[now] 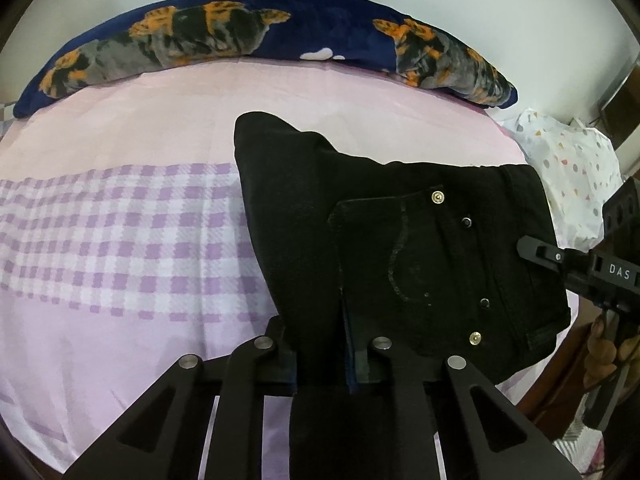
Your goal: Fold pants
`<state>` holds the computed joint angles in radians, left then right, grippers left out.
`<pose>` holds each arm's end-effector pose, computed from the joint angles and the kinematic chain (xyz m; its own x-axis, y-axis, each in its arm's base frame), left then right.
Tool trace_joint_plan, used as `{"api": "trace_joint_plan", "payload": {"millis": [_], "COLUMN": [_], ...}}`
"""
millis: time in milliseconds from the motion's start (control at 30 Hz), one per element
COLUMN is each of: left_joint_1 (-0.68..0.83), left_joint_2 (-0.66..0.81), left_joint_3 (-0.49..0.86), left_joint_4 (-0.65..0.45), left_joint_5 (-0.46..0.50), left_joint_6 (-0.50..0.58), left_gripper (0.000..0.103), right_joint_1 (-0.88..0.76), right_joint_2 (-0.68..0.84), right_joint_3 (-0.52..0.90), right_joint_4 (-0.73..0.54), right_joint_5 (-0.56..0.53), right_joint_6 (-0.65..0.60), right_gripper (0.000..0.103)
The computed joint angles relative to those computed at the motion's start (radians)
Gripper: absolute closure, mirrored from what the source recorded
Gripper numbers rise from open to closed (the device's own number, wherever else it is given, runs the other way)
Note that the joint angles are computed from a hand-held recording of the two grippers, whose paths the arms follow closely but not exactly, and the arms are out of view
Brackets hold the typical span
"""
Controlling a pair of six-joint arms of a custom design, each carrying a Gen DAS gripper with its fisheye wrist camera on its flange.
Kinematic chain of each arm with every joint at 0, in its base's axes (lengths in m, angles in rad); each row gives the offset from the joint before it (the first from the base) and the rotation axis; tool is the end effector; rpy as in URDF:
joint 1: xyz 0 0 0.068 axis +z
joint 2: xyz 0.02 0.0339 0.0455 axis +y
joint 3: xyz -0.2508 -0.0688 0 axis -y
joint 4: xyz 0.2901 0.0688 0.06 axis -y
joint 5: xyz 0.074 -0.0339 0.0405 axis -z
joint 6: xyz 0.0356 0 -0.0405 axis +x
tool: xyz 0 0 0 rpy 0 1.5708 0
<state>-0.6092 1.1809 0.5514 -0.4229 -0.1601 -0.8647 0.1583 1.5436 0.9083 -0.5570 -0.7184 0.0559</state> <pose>0.2071 -0.1376 0.1284 -0.8428 -0.3279 -0.4269 -0.2175 0.9329 -0.2872 0.3118 0.0735 0.1467 -0.9362 -0.1069 -0.3348 -0.3070 0.7122 0.6313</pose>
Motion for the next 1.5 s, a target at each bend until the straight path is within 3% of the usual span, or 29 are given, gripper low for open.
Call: {"api": "trace_joint_plan", "payload": {"millis": [400, 800, 1500], "left_joint_1": [0.043, 0.225, 0.539], "left_joint_2": [-0.211, -0.324, -0.008], "left_joint_3": [-0.082, -0.102, 0.017], "left_joint_4": [-0.104, -0.153, 0.076], "left_joint_5": [-0.032, 0.014, 0.096], "left_joint_6": [0.025, 0.157, 0.415], "left_gripper": [0.088, 0.088, 0.088], "right_joint_1": [0.102, 0.203, 0.322], "right_joint_2": [-0.017, 0.083, 0.459], "right_joint_3": [-0.001, 0.117, 0.572], "right_joint_4": [0.04, 0.103, 0.08], "right_joint_5": [-0.009, -0.008, 0.076], "right_joint_6": [0.098, 0.197, 0.267], "right_gripper": [0.085, 0.085, 0.085]}}
